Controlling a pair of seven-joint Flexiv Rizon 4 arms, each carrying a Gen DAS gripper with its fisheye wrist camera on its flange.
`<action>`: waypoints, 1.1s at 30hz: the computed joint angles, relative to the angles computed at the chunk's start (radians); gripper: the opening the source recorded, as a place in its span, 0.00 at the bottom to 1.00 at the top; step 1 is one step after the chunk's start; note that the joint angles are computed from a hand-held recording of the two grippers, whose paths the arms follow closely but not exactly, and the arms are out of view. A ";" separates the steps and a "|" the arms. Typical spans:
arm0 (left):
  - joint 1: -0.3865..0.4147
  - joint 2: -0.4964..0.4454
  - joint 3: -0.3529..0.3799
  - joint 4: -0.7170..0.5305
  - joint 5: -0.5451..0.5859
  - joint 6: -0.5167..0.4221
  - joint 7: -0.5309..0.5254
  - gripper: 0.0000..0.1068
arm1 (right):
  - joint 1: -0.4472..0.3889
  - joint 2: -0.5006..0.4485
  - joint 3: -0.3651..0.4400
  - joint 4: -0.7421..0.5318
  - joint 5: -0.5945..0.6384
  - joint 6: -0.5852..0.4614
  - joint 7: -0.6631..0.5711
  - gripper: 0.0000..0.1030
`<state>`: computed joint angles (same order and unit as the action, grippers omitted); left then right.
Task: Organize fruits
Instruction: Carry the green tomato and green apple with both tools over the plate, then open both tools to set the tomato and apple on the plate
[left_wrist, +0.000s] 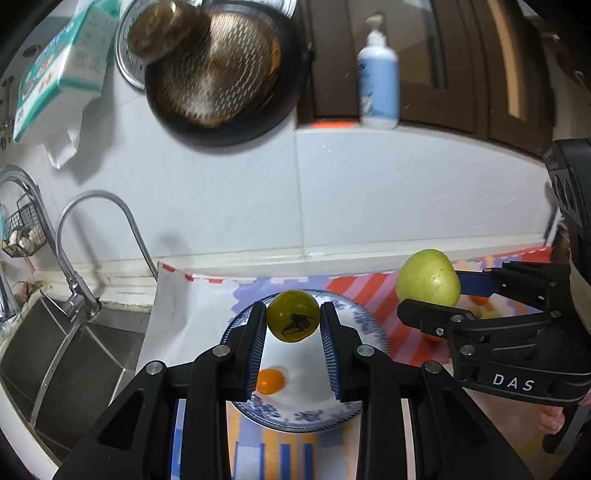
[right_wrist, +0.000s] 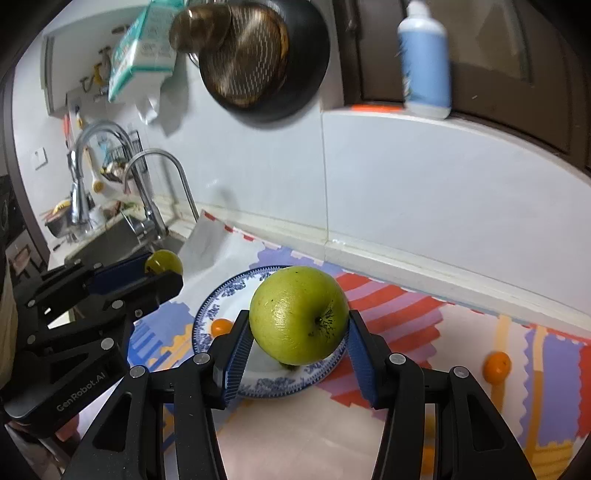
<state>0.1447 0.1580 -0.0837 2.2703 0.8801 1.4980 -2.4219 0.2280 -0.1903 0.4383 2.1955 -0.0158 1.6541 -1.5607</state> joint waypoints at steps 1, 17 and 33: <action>0.000 -0.017 0.010 -0.002 -0.016 0.006 0.018 0.28 | 0.000 -0.019 0.002 -0.019 -0.003 -0.016 -0.002 0.50; -0.073 -0.277 0.165 -0.029 -0.310 0.073 0.351 0.28 | 0.097 -0.226 -0.076 -0.182 -0.085 -0.156 0.039 0.50; -0.170 -0.394 0.249 0.002 -0.561 0.144 0.578 0.28 | 0.093 -0.327 -0.064 -0.265 -0.067 -0.230 0.033 0.50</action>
